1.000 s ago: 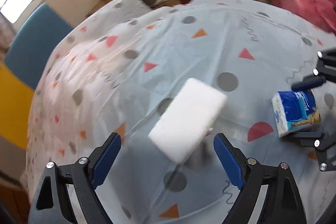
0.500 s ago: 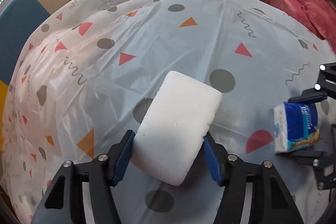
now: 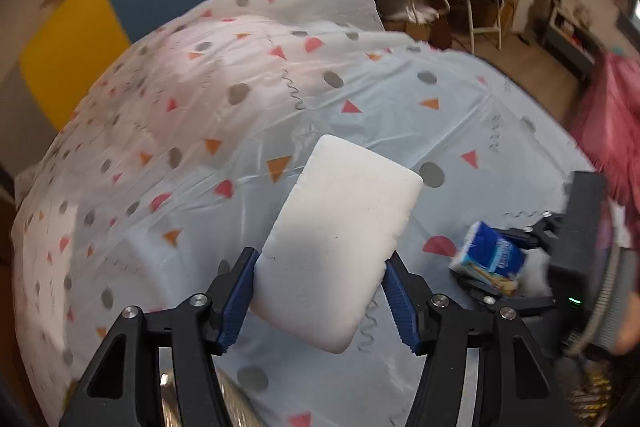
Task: Organize soft objects
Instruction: 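Carry the white sponge over the gold tray with the left tool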
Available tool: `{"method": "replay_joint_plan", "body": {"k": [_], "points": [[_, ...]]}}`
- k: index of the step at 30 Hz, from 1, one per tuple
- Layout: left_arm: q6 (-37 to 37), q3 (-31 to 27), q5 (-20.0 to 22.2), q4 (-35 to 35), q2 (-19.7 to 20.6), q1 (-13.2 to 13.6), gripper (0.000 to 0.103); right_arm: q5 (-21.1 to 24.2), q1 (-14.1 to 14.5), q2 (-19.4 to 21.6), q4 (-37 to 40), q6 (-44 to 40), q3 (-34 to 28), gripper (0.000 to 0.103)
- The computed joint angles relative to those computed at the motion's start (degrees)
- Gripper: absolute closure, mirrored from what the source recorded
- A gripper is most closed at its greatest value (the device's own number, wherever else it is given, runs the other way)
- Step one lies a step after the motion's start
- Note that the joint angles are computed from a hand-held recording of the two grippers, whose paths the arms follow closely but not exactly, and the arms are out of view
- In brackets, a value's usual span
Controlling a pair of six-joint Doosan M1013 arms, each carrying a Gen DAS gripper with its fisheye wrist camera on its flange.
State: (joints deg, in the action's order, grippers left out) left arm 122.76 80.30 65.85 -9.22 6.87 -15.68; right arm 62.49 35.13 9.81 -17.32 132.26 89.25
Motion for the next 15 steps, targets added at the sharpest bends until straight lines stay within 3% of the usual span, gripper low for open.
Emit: {"method": "replay_joint_plan", "body": {"k": [5, 11, 15], "points": [[1.2, 2.2, -2.3, -4.5, -5.8, 3.6, 0.040, 1.9, 0.7, 0.6, -0.9, 1.2, -0.9, 0.047], [4.8, 5.6, -6.0, -11.4, -11.2, 10.5, 0.039, 13.5, 1.3, 4.8, -0.4, 7.2, -7.6, 0.049], [9.0, 8.7, -8.7, -16.3, -14.1, 15.7, 0.039, 13.4, 2.4, 6.3, 3.6, 9.8, -10.0, 0.049]]}}
